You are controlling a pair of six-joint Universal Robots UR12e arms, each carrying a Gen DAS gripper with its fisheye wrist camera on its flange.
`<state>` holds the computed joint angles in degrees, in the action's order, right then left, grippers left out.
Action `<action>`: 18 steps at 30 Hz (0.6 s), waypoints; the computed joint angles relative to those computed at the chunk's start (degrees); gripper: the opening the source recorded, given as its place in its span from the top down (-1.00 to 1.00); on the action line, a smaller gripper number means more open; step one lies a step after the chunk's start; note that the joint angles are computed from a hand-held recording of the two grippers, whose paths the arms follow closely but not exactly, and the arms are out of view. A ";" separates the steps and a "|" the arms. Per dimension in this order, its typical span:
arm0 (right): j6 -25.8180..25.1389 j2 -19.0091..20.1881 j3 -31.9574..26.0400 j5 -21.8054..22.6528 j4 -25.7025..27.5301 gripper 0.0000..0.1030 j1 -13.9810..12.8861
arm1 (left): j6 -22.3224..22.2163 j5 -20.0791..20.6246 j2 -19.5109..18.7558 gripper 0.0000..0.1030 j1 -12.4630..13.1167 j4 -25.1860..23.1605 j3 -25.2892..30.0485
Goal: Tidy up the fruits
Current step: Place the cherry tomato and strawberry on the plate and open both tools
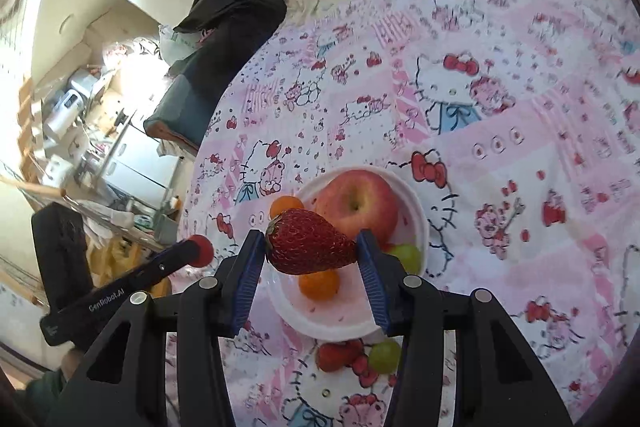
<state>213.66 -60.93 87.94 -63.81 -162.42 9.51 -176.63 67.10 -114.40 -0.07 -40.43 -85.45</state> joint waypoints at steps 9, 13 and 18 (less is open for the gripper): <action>-0.98 3.21 -3.62 3.14 4.51 0.03 -0.02 | 2.15 2.36 -4.29 0.48 -0.98 -5.89 4.26; -1.45 3.61 -4.18 3.63 6.42 0.03 0.09 | 2.59 3.11 -5.12 0.48 -1.36 -6.61 4.72; -0.84 4.24 -4.19 6.37 8.93 0.03 -0.09 | 2.09 2.57 -5.92 0.48 -1.57 -7.91 5.64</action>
